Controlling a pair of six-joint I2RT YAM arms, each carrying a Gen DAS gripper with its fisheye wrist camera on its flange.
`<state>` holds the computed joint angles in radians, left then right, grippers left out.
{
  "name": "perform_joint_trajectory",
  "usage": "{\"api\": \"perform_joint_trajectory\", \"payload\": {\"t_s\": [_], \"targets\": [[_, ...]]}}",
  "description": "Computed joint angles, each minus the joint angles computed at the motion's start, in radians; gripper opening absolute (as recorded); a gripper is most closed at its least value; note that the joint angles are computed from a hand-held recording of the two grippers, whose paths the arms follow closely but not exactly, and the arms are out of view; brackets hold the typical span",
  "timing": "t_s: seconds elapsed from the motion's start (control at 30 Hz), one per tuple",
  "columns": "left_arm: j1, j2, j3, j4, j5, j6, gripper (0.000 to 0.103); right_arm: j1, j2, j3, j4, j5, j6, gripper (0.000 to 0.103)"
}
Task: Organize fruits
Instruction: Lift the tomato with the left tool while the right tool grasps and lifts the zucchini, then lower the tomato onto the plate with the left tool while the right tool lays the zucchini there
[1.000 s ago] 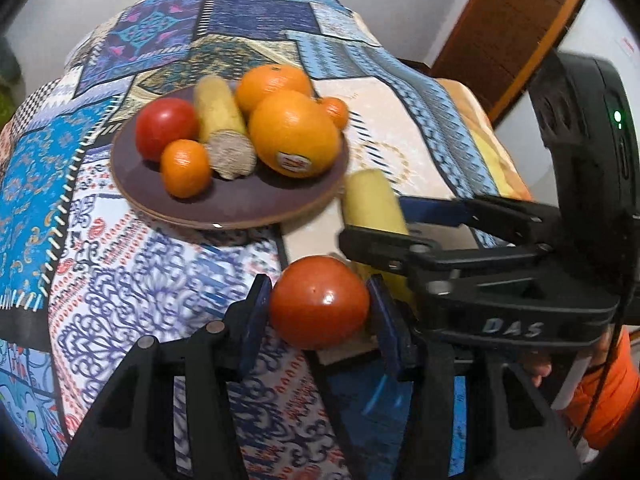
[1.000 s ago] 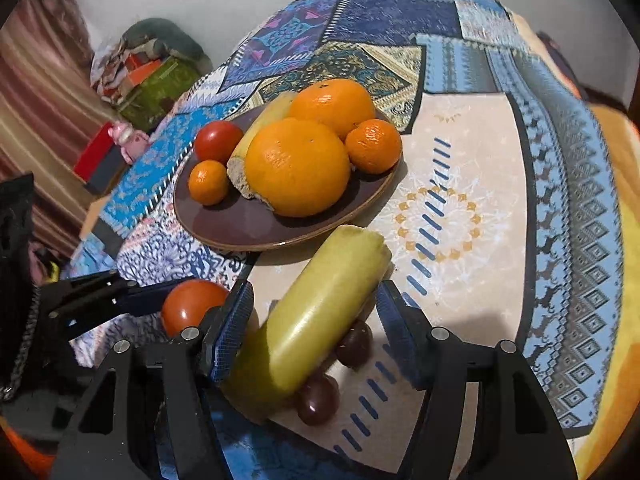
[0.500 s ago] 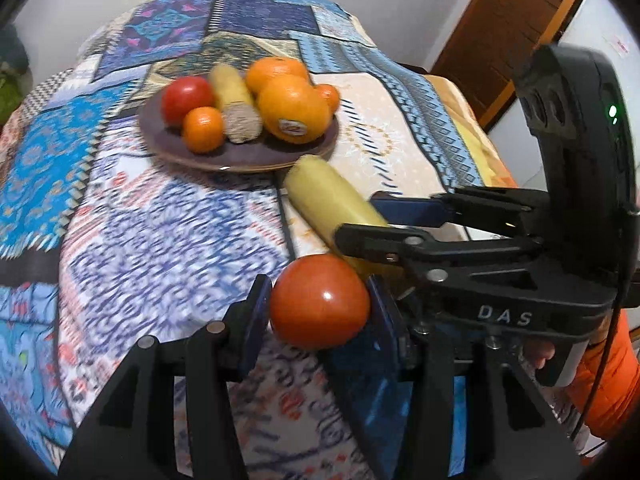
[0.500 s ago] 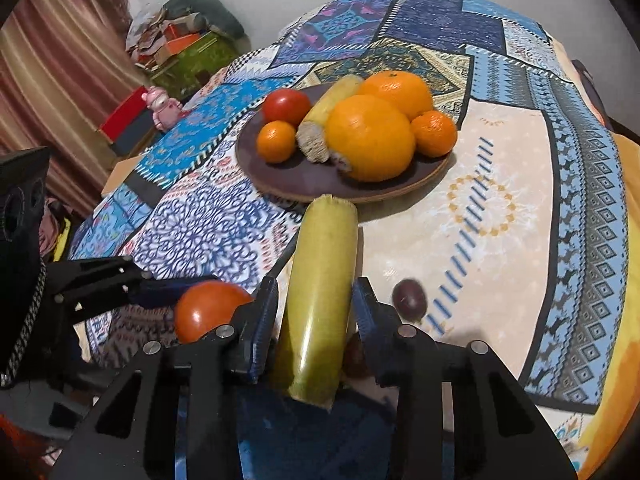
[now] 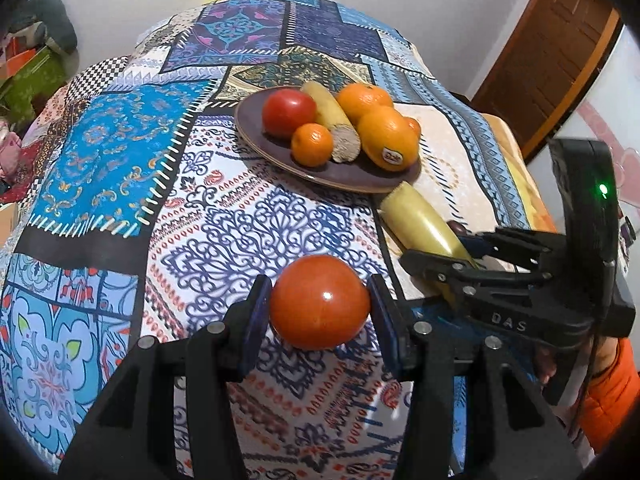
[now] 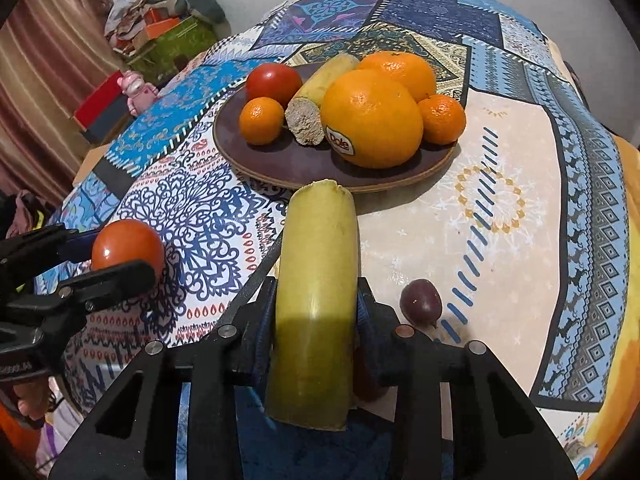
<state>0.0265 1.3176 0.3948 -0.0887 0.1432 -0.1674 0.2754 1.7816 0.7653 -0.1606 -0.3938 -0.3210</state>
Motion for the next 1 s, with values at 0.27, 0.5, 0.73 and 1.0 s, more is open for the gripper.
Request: {"api": "perform_joint_trajectory", "payload": {"t_s": [0.27,0.5,0.73,1.0], "targets": [[0.042,0.025,0.047,0.002,-0.004,0.015,0.048,-0.04,-0.085,-0.043,0.001,-0.055,-0.005,0.033],[0.068,0.034,0.115,-0.011,-0.019,0.033,0.048,-0.059,-0.169,-0.021,-0.032,-0.11,0.016,0.033],[0.085,0.13,0.226,0.001,-0.035,0.049,0.048,-0.031,-0.149,0.064,-0.01,-0.105,0.086,0.033],[0.1,0.287,0.325,0.038,-0.045,0.054,0.048,0.016,-0.059,0.164,0.012,-0.075,0.145,0.033]]}}
